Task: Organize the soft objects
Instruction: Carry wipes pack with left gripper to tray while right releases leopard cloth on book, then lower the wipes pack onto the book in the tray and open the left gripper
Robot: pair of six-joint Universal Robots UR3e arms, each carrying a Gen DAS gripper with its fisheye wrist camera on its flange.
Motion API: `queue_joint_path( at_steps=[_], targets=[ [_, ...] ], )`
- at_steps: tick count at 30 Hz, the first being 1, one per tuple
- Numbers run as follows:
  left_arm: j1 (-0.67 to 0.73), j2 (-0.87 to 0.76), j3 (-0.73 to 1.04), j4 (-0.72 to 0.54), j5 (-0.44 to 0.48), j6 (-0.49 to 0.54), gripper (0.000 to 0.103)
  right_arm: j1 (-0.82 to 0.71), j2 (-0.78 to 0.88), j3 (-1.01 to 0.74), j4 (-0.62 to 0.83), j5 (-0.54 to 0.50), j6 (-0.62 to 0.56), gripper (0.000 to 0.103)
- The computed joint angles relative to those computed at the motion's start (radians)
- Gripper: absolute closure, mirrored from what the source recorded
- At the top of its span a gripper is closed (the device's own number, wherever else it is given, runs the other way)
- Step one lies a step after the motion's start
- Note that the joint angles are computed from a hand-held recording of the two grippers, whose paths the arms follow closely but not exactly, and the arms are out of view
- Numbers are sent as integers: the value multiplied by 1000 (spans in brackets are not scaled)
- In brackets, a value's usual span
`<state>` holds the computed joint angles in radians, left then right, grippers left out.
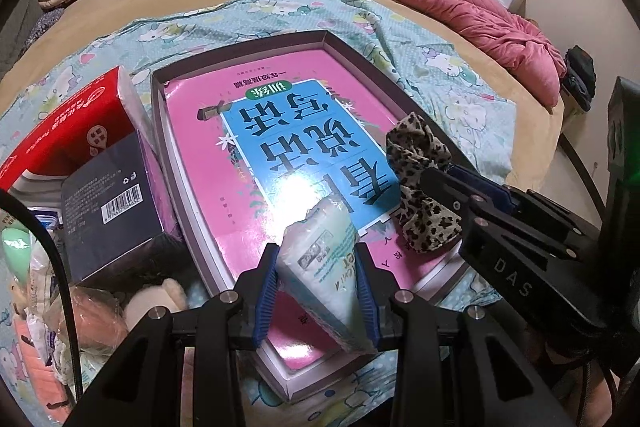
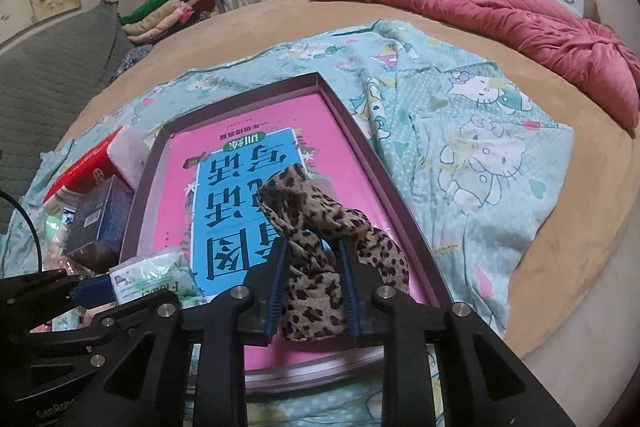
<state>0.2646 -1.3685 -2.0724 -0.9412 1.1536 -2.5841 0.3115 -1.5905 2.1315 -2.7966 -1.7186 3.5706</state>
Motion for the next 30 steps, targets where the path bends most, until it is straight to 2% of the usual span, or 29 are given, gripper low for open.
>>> queue_joint_path(
  at_steps=[7, 9, 14, 15, 20, 24, 30],
  targets=[
    [-7, -10, 6, 13, 9, -19, 66, -1, -6, 8, -11, -9, 13, 68],
    [-10, -10, 5, 18, 13, -23, 65, 1, -9, 11, -17, -13, 16, 61],
    [-18, -10, 4, 24, 24, -29, 63, 13, -8, 9, -26, -33, 23, 53],
    [-18, -10, 5, 23, 25, -30, 63, 7, -15, 20, -41, -24, 26, 49],
    [-15, -14, 12, 16, 25, -32, 59, -17, -43, 63, -97, 2, 44, 41],
    [-12, -11, 12, 15, 22, -28, 59, -21, -46, 67, -106, 10, 46, 41],
    [6, 9, 8, 7, -4, -12, 48, -17, -45, 65, -109, 3, 47, 40]
  ],
)
